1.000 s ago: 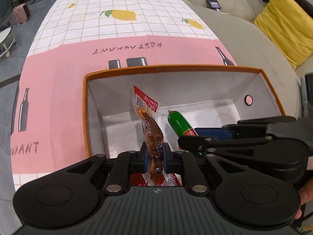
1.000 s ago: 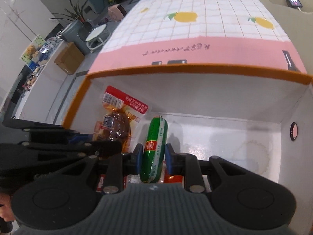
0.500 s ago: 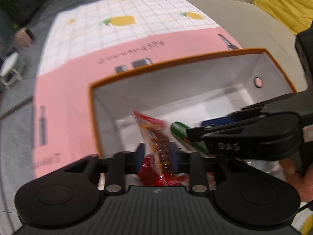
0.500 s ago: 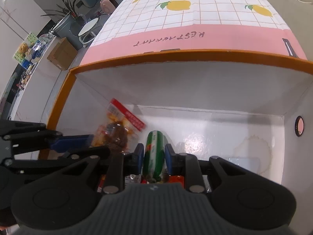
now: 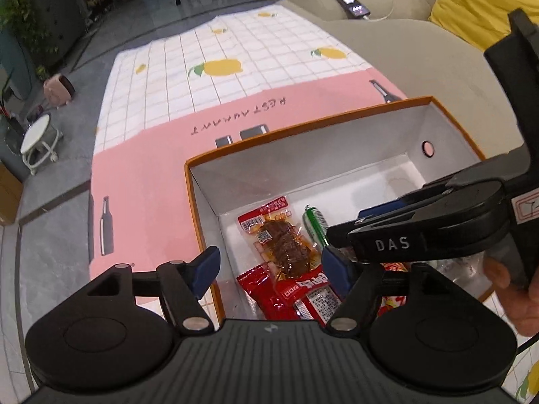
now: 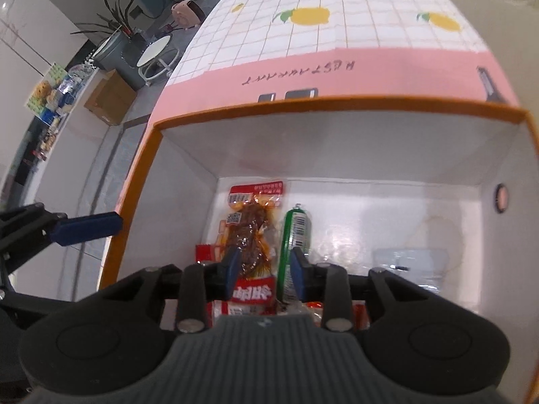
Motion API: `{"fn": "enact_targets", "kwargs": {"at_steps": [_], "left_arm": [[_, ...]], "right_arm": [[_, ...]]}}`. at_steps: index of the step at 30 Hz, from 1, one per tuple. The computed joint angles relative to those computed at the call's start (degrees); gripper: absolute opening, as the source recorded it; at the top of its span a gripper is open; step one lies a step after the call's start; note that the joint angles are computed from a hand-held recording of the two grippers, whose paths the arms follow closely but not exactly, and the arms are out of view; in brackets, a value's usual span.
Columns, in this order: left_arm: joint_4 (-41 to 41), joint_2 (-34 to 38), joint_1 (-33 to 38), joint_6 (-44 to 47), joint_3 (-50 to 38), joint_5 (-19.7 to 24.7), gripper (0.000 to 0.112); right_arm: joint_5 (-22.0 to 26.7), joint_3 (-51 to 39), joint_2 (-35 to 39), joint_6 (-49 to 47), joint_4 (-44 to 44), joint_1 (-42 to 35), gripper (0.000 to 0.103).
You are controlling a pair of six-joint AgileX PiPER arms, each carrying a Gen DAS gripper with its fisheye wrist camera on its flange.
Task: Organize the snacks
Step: 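Carry the meat packet and green sausage into the orange box and release both, then withdraw both tools from the box toward the last two packets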
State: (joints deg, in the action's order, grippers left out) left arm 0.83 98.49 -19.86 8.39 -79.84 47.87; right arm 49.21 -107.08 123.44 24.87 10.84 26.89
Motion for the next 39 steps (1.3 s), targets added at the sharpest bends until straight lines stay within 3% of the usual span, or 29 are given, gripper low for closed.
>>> {"fn": "enact_targets", "kwargs": {"at_steps": [6, 10, 11, 13, 16, 19, 22, 25, 27, 32, 35, 39], "left_arm": [[-2.5, -9.6, -0.7, 4.6, 9.3, -6.7, 0.087], [2.5, -16.1, -3.6, -1.9, 14.9, -10.2, 0.088], [1.8, -18.0, -3.6, -2.6, 16.3, -11.0, 0.088], [-1.8, -22.2, -3.0, -3.1, 19.4, -13.0, 0.088], [-7.4, -27.8, -1.5, -2.9, 22.8, -13.4, 0.088], [0.0, -33.0, -4.3, -12.0, 25.6, -13.8, 0.088], [10.4, -37.3, -9.4, -24.9, 27.6, -11.2, 0.085], [12.4, -41.9, -12.0, -31.1, 30.5, -10.4, 0.08], [15.2, -44.8, -14.4, -37.3, 32.7, -9.5, 0.08], [31.1, -48.1, -26.7, -58.4, 37.0, -2.4, 0.077], [32.1, -48.6, -29.9, -62.5, 39.9, -1.0, 0.076], [30.3, -48.8, -30.9, -65.9, 44.2, -2.3, 0.076]], "right_arm": [[-2.4, 8.7, -9.4, 5.4, -10.4, 2.6, 0.045], [-4.9, 17.2, -17.7, 12.3, -18.7, 5.1, 0.047], [-5.7, 19.3, -19.7, 14.0, -20.6, 5.8, 0.048], [-7.3, 24.3, -24.4, 18.5, -25.1, 7.6, 0.061], [-9.4, 32.2, -31.7, 25.6, -31.0, 10.3, 0.066], [-9.6, 39.7, -38.7, 35.5, -38.2, 14.3, 0.07], [-7.8, 45.6, -44.2, 46.4, -45.3, 19.6, 0.073], [-4.8, 51.0, -48.5, 58.6, -53.2, 26.7, 0.078], [-1.4, 53.6, -50.2, 66.7, -58.2, 32.2, 0.078], [8.5, 57.9, -50.7, 81.7, -65.8, 45.3, 0.077], [12.0, 59.5, -49.3, 87.1, -66.5, 50.2, 0.077], [11.1, 61.4, -47.7, 91.0, -65.1, 52.3, 0.077]]}}
